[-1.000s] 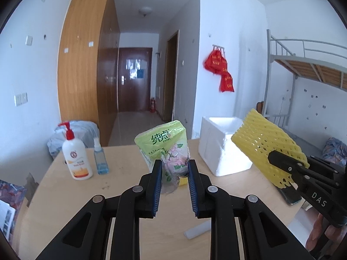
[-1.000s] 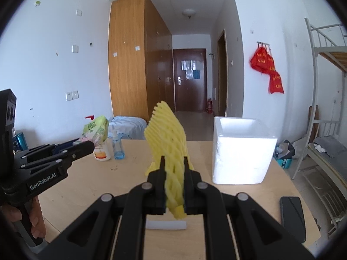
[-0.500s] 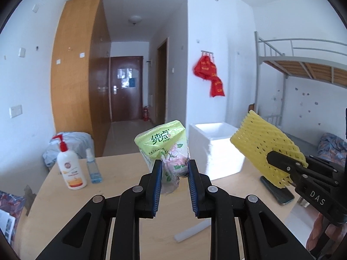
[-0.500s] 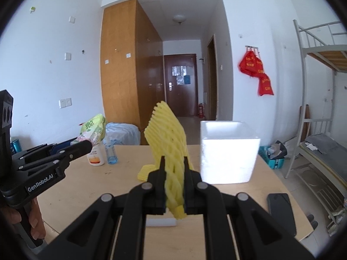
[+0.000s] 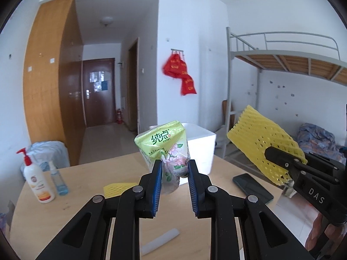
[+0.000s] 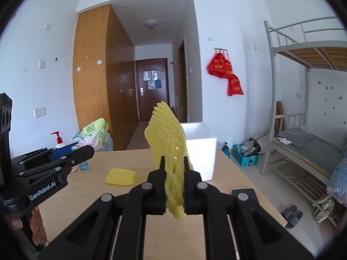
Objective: Organize soft objects
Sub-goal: 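Lift and carry the tissue pack in the left gripper while the right carries the net to the box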
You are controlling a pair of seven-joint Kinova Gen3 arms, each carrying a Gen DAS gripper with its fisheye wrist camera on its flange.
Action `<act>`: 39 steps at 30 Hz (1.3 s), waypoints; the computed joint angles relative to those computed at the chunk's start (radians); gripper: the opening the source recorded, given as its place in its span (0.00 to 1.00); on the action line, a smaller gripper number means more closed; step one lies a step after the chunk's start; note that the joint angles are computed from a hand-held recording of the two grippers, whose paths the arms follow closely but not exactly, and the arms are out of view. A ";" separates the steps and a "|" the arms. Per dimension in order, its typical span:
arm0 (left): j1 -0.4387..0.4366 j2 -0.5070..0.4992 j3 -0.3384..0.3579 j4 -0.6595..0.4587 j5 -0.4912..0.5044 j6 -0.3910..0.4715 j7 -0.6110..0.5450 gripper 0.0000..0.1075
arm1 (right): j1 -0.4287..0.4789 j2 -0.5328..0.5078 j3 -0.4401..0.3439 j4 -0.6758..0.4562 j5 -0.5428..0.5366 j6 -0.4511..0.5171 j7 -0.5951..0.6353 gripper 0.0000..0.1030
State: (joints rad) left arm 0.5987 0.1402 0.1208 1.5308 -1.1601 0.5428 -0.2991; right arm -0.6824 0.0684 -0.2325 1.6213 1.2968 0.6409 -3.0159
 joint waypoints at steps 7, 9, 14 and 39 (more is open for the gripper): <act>0.007 0.025 -0.010 -0.034 0.038 -0.040 -0.055 0.23 | -0.006 0.006 0.001 -0.004 0.024 0.049 -0.034 0.13; 0.011 0.032 -0.017 -0.045 0.054 -0.045 -0.073 0.23 | -0.006 0.007 0.002 -0.004 0.021 0.046 -0.033 0.13; 0.015 0.042 -0.036 -0.067 0.094 -0.055 -0.117 0.23 | -0.008 0.019 0.007 -0.020 0.018 0.045 -0.026 0.13; 0.001 0.142 -0.119 -0.214 0.335 -0.108 -0.353 0.23 | 0.007 0.101 0.100 -0.148 -0.122 -0.062 0.153 0.13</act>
State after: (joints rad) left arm 0.5994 0.2818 0.0021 1.3169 -0.8256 0.4352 -0.6517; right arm -0.6751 0.1692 -0.1324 1.4729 1.1752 0.5791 -2.8630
